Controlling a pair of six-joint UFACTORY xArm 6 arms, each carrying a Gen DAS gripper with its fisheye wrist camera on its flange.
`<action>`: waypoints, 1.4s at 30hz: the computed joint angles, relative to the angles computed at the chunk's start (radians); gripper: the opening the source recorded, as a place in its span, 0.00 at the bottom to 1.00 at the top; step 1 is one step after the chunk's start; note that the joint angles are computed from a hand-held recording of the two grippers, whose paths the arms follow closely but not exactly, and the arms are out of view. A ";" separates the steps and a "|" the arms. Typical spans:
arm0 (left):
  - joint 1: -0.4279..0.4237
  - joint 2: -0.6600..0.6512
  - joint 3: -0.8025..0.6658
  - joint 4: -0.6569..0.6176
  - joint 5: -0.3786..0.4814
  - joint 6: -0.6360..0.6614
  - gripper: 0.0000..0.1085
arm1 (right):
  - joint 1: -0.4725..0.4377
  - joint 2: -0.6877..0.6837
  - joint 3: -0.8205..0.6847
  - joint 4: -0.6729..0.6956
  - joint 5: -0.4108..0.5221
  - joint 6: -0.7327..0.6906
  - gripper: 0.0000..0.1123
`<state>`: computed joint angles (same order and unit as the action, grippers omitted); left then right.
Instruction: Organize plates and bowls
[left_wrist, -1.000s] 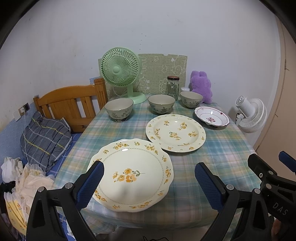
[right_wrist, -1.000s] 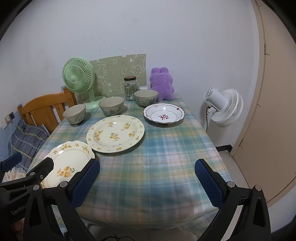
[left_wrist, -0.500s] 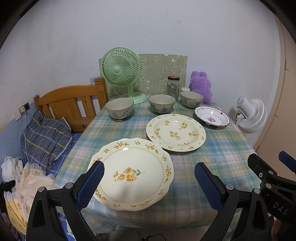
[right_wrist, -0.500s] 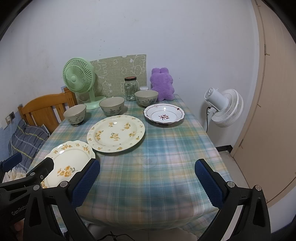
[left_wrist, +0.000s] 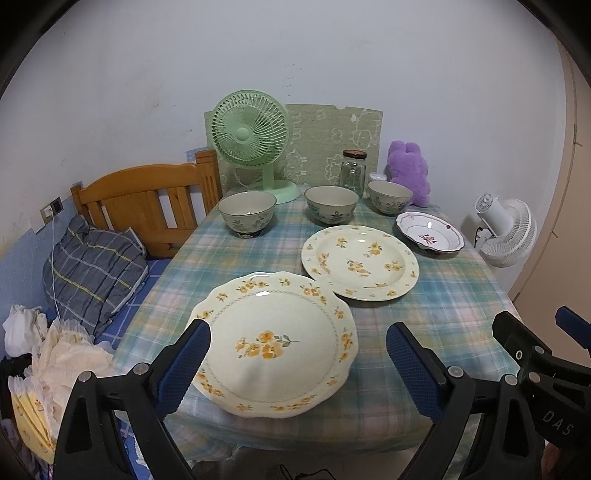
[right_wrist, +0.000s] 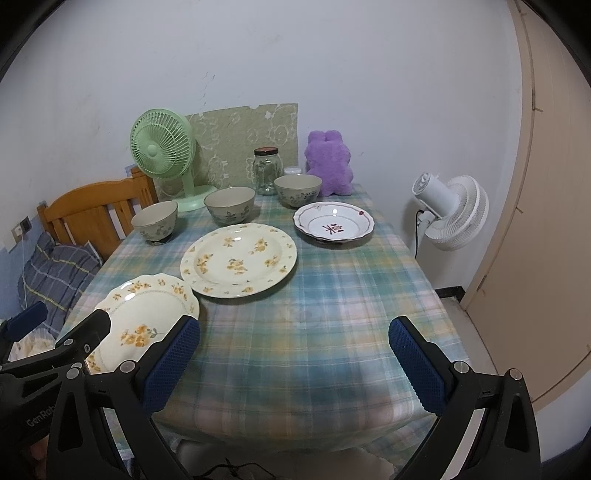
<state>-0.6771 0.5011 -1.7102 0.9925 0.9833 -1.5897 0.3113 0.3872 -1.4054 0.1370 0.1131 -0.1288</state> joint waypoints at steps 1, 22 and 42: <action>0.005 -0.005 0.006 -0.001 -0.004 0.003 0.88 | 0.004 0.005 -0.010 -0.010 0.010 0.016 0.91; 0.260 -0.057 0.186 -0.104 -0.311 0.279 0.83 | 0.134 0.300 -0.453 -0.428 0.313 0.567 0.86; 0.365 0.113 0.111 -0.443 -0.399 0.722 0.77 | 0.201 0.721 -1.050 -0.331 0.707 0.586 0.74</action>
<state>-0.3117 0.6140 -1.5988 0.5497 0.5839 -0.8678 0.5120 1.1080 -2.4557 -0.1937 0.8202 0.4568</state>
